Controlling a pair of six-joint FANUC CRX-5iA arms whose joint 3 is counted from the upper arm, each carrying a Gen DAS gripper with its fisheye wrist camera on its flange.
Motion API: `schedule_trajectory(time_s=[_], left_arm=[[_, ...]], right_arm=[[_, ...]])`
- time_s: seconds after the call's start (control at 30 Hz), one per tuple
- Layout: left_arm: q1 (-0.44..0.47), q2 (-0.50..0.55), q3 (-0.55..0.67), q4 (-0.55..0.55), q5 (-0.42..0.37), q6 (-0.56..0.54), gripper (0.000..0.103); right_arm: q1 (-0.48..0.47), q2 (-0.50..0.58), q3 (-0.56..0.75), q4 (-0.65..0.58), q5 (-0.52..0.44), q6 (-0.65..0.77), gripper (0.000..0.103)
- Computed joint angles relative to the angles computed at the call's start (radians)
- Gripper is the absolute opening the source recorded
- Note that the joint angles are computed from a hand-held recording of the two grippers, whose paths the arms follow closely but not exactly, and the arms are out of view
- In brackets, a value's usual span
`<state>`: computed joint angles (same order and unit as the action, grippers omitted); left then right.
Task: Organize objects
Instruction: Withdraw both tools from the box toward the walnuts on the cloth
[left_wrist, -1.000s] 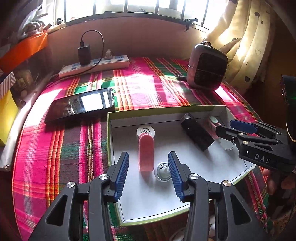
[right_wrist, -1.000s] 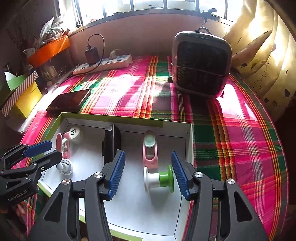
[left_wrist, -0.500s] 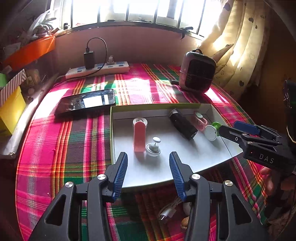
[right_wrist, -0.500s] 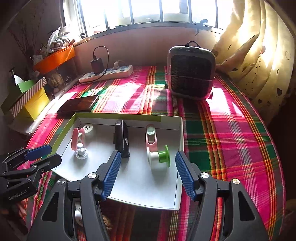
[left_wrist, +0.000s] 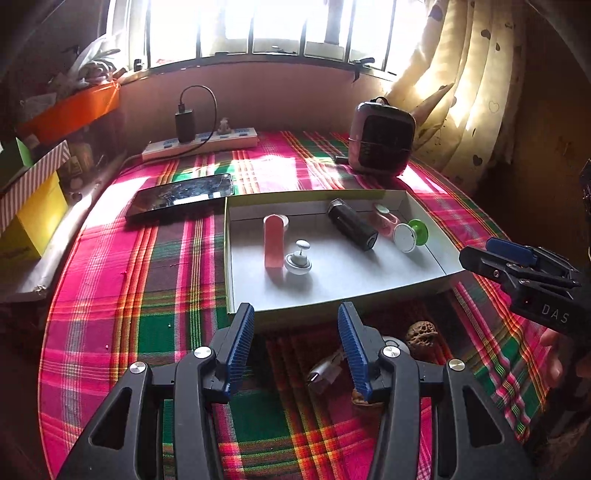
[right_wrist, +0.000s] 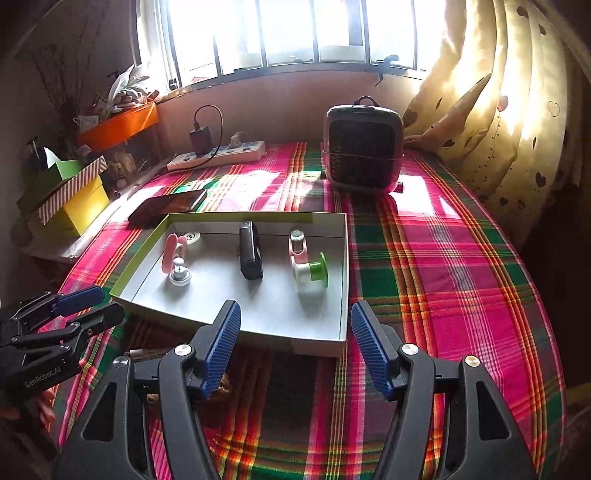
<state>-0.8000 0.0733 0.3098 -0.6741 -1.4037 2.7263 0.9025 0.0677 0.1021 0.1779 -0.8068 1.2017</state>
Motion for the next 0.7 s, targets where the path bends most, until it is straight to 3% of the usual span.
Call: schedule_trajectory(time_s=[0.2,0.7], left_arm=[[-0.041,0.01,0.004,-0.028,-0.04,0.013,0.046],[-0.063,-0.053,-0.122,0.036,0.082,0.07,0.046]], right_arm=[[0.006,-0.042,-0.061,0.019,0.021,-0.021,0.063],[0.021,-0.12,-0.198,0.062,0.073,-0.079,0.063]])
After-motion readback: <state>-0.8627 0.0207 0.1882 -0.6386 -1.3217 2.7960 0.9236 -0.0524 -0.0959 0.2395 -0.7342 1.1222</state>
